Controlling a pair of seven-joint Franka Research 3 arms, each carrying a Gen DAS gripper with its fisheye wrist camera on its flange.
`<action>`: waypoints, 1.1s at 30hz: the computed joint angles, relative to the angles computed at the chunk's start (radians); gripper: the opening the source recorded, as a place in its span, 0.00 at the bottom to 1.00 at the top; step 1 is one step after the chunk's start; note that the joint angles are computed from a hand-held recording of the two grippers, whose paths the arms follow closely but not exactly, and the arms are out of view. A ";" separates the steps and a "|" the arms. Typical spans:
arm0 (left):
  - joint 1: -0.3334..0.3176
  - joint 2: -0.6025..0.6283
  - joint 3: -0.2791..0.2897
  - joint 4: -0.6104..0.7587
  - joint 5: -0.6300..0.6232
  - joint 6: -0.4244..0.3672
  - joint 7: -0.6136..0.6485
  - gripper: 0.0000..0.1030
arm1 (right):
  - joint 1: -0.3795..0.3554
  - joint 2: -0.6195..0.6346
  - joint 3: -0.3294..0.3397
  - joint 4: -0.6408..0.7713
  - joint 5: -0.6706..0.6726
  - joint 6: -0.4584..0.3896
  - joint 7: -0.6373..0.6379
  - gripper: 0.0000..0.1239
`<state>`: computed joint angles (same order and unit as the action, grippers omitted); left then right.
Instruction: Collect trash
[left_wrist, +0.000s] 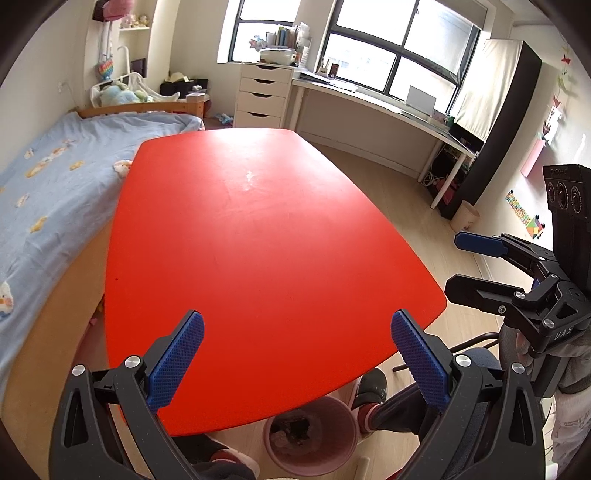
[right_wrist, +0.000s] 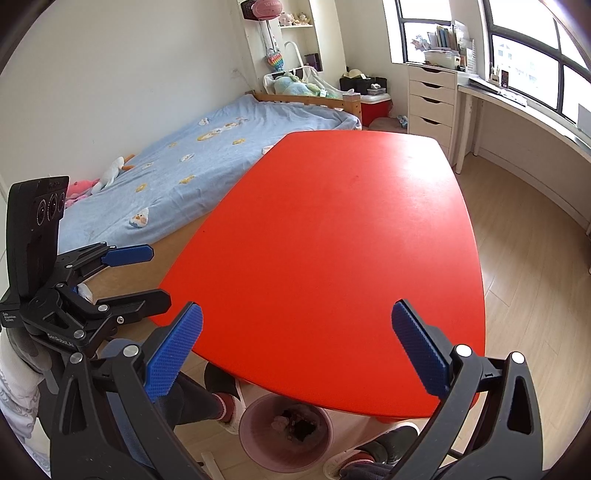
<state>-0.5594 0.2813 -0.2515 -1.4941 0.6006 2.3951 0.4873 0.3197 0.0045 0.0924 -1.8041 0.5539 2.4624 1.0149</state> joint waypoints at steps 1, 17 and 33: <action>-0.004 0.004 0.001 0.006 0.006 -0.008 -0.001 0.94 | 0.000 0.003 -0.001 0.003 0.001 -0.001 0.000 0.81; -0.001 -0.004 0.003 -0.004 0.020 0.009 -0.029 0.94 | -0.004 0.021 0.000 0.020 -0.021 -0.004 0.013 0.81; -0.001 -0.002 0.002 -0.001 0.015 0.019 -0.025 0.94 | 0.000 0.019 0.003 0.012 -0.027 0.003 0.017 0.81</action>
